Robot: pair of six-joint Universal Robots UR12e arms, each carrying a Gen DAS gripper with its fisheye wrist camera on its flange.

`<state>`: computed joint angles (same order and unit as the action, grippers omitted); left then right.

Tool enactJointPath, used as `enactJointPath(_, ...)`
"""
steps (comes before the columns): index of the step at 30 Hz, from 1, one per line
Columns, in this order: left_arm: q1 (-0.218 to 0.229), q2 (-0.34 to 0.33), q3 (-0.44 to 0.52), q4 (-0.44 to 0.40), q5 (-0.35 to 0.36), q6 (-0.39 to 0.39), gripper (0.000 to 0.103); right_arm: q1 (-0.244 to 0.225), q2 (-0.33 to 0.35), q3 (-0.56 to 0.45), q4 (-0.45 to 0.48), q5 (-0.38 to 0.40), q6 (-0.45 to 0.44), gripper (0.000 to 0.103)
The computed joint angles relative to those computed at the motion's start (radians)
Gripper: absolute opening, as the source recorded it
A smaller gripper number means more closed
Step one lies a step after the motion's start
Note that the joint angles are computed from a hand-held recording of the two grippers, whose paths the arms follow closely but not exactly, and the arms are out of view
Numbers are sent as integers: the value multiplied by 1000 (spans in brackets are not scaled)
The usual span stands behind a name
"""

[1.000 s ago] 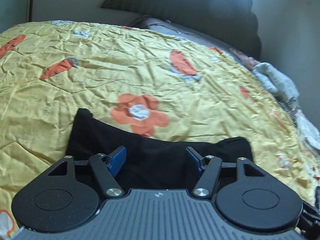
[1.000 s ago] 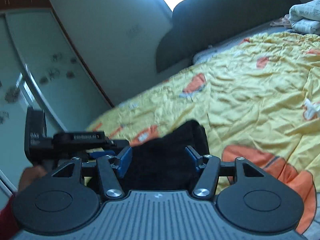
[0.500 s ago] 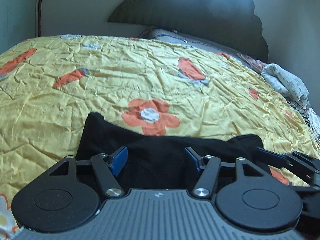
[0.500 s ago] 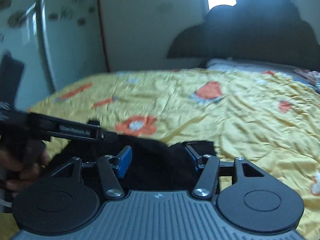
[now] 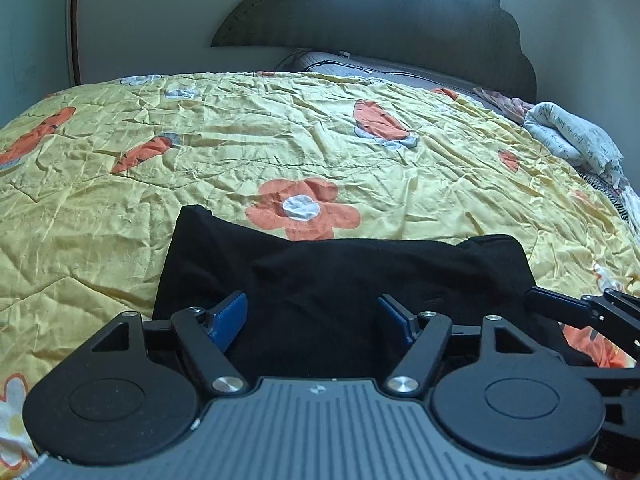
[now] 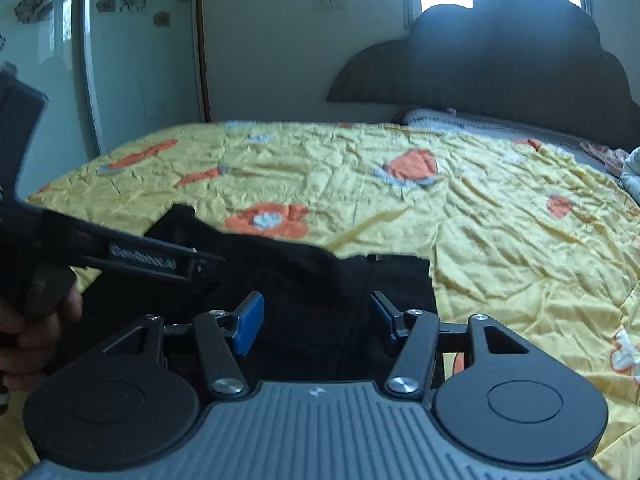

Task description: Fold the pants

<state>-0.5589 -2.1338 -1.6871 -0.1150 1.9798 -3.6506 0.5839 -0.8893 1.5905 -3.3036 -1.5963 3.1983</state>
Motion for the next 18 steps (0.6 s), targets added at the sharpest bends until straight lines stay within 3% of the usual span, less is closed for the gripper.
enactJointPath(4,-6,6,-8,-3,6,9,75,9,3,3,3,-74,10,57)
enactJointPath(8,-9,11,-14,-8,7,10,76,9,-12,29,-47,-31,0,57)
enactJointPath(10,-13,13,-16,-12,11,14,77,8,-15,31,-26,-12,-14,57)
enactJointPath(13,-16,19,-23,-16,12,29,78,16,-9,25,17,-63,-33,57)
enactJointPath(18,-10,48,-63,7,-14,47,78,-1,-21,52,-37,-20,26,67)
